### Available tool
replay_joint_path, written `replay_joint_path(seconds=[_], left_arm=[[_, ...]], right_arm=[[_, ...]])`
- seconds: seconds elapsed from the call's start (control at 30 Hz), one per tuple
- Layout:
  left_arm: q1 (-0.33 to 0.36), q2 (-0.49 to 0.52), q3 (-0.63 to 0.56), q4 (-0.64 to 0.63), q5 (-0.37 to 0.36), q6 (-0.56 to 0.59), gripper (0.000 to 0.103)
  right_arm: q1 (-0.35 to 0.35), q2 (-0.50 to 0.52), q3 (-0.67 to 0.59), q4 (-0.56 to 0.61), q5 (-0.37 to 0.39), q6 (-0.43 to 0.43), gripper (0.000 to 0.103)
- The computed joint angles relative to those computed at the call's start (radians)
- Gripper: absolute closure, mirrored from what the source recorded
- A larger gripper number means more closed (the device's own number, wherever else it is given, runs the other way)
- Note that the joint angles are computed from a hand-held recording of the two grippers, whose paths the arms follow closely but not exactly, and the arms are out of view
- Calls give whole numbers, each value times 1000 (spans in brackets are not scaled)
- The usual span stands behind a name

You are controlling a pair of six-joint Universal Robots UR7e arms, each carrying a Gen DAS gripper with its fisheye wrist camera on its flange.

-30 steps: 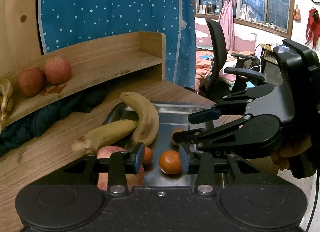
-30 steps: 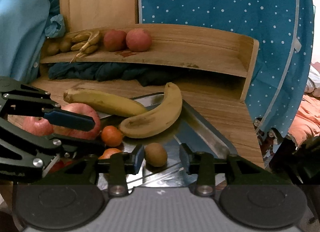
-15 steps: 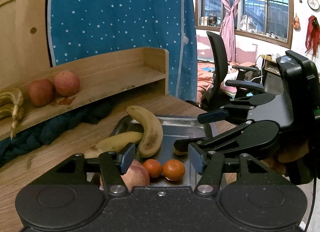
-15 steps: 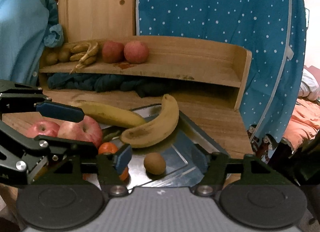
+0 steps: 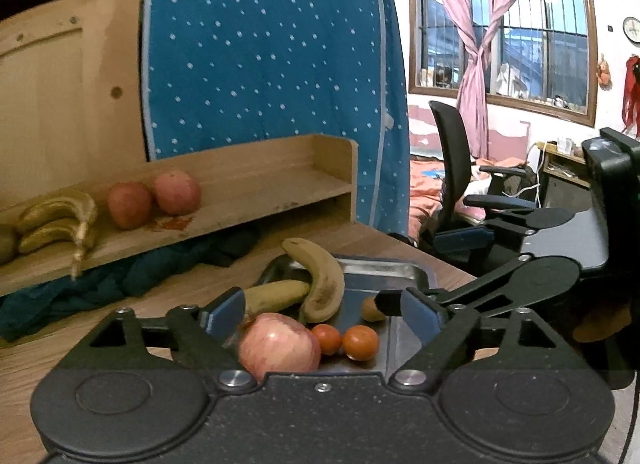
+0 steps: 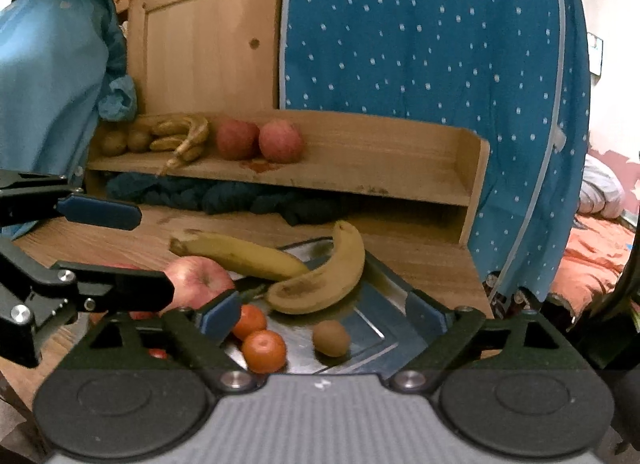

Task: Organize fruits
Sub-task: 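Withdraw both open tools from the tray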

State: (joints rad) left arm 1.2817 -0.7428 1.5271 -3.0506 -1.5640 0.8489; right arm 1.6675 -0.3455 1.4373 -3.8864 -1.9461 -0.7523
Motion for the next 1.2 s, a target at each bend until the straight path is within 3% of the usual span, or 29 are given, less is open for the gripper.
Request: replay_joint_path(seconds=[0.3,0.73,1.2], left_arm=[[13,-58,75,-98,-19,4,1],[50,-124,172,-198,-27,-7,1],[126,-175,292,-337,-17,-28,1]], right_arm=[[28,8,41,-110,14,-10,4],[66,43,113,-309,13,5,0],[101,155,130,-494,-34,36,0]])
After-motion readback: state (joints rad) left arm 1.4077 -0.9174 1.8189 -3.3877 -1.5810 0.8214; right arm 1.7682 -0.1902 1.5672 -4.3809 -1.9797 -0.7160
